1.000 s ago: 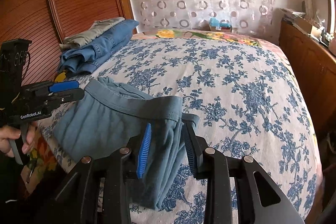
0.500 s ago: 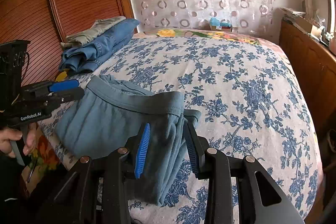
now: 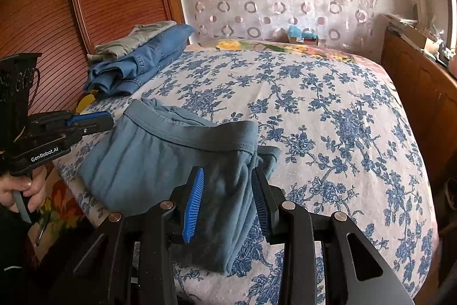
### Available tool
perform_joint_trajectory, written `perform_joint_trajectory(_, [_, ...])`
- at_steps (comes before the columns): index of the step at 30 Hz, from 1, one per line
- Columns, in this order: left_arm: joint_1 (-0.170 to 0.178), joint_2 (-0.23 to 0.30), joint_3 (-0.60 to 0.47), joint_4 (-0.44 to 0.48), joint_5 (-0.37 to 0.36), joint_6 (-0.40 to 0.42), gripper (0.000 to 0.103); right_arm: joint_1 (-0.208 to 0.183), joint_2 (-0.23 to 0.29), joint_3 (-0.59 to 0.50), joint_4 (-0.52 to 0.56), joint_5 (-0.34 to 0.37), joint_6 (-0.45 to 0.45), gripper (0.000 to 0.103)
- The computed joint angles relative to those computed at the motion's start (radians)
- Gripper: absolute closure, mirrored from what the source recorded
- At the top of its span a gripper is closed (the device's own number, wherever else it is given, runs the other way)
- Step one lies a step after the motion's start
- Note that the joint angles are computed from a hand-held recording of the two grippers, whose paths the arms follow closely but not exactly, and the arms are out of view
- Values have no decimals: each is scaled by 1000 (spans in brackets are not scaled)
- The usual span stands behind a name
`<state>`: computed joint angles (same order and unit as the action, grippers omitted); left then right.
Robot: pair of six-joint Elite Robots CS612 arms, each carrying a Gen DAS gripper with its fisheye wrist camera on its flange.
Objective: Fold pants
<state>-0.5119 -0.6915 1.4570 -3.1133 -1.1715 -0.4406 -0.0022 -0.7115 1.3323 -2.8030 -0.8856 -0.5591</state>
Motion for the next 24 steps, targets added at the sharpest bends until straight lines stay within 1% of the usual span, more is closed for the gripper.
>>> perform_joint_trajectory(4, [3,-2,3,-5,-17,7,93,-2,-4,6,-2,6,-4,67])
perform_joint_trajectory(6, [6,-3,5,-10,-29,4,88,-2,-5,10,-5,6,-7,67])
perform_joint_trajectory(7, [5,-3,6,-11,-27,4,76,-2,-5,9,-5,6,-7,67])
perform_joint_trajectory(8, [5,-3,8,-17,-26,7,61,-2,-5,10,-5,6,-9,67])
perform_joint_trajectory(9, [6,-2,11,-35,-33,11,54,-2,-5,11,-5,6,-10,67])
perform_joint_trajectory(10, [7,-2,12,-45,-39,13,46,-2,-5,12,-4,6,-11,67])
perform_joint_trajectory(11, [8,-2,13,-46,-48,13,32,-1,-5,12,-4,6,-10,67])
perform_joint_trajectory(12, [8,-3,13,-43,-54,12,25,-1,-5,12,-4,5,-9,67])
perform_joint_trajectory(13, [7,-3,13,-42,-51,10,21,-1,-5,11,-3,6,-9,67])
perform_joint_trajectory(16, [5,-3,6,-10,-37,5,18,-2,-5,12,-3,9,-5,67])
perform_joint_trajectory(22, [13,4,-4,29,-40,-33,17,-3,-2,6,3,9,-1,66])
perform_joint_trajectory(23, [16,6,-7,37,-44,-39,17,-3,0,3,9,9,0,66])
perform_joint_trajectory(24, [18,8,-10,44,-48,-43,17,-2,3,-4,19,8,1,62])
